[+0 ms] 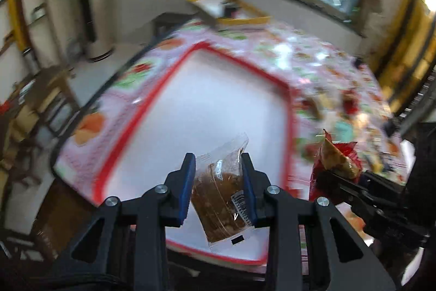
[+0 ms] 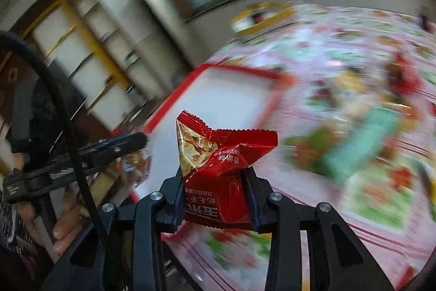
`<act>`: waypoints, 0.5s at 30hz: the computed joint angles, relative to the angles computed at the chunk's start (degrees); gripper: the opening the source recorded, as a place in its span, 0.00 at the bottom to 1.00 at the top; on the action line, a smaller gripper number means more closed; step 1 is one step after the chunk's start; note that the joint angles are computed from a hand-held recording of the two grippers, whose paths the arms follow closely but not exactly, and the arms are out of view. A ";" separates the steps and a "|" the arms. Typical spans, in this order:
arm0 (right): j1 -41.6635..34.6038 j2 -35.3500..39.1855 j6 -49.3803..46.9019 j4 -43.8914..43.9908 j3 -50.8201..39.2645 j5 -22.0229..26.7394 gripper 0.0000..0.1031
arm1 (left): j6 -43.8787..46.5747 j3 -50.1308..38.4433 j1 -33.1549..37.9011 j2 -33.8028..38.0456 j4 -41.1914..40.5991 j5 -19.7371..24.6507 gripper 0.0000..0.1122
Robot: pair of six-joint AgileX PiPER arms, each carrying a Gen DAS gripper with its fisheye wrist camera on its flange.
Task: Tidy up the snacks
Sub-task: 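Carry the pastry bag into the red-rimmed tray and open left tool while right tool releases chip bag there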
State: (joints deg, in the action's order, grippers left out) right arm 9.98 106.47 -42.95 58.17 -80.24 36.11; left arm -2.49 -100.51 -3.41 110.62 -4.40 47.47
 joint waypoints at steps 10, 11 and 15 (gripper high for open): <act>10.11 11.40 18.42 -21.86 -16.67 0.46 0.36 | 0.81 -3.60 4.24 4.64 -2.49 3.71 0.31; 10.84 11.93 20.09 -23.98 -17.00 0.10 0.36 | 0.83 -4.78 4.31 5.44 -2.58 4.58 0.31; 11.19 12.30 22.35 -26.91 -16.12 0.00 0.39 | 0.96 -6.09 4.98 6.73 -4.09 6.31 0.34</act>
